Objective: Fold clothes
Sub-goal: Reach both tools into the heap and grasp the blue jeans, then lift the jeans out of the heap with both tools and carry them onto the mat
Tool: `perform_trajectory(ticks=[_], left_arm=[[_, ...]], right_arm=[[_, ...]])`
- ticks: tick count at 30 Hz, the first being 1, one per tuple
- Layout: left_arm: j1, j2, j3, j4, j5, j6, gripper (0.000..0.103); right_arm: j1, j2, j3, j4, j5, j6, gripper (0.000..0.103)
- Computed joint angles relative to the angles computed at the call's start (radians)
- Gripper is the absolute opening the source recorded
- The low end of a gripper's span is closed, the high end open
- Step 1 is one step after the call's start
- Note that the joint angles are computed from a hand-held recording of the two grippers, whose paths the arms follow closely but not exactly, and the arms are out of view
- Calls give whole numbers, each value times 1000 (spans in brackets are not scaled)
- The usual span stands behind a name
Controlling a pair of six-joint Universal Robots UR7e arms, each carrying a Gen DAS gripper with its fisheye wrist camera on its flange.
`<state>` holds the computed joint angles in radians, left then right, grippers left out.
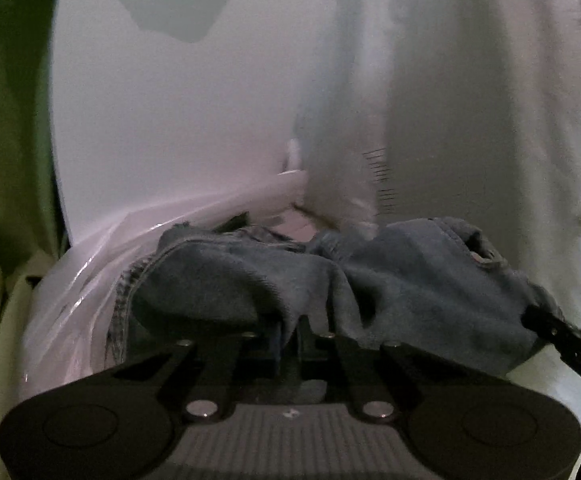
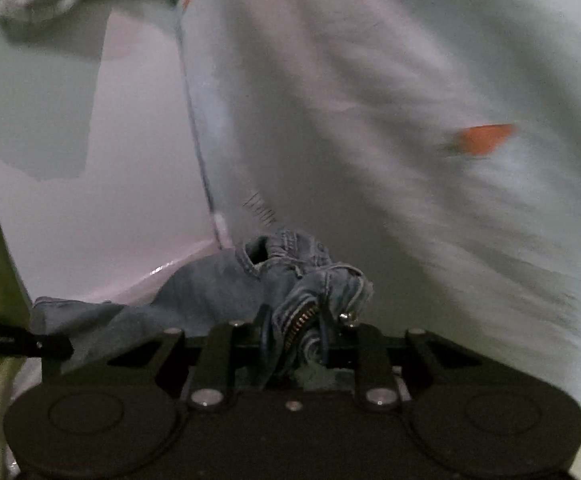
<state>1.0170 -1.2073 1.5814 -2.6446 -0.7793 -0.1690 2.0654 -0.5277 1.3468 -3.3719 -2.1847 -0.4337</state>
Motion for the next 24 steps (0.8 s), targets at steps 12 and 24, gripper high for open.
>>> perform_trajectory(ticks=[12, 24], left_arm=[[-198, -234, 407, 292, -61, -359, 22], [-154, -255, 383, 260, 129, -469, 81]], right_arm=[[-38, -403, 688, -71, -272, 357, 25], [-65, -477, 758, -16, -279, 646, 82]])
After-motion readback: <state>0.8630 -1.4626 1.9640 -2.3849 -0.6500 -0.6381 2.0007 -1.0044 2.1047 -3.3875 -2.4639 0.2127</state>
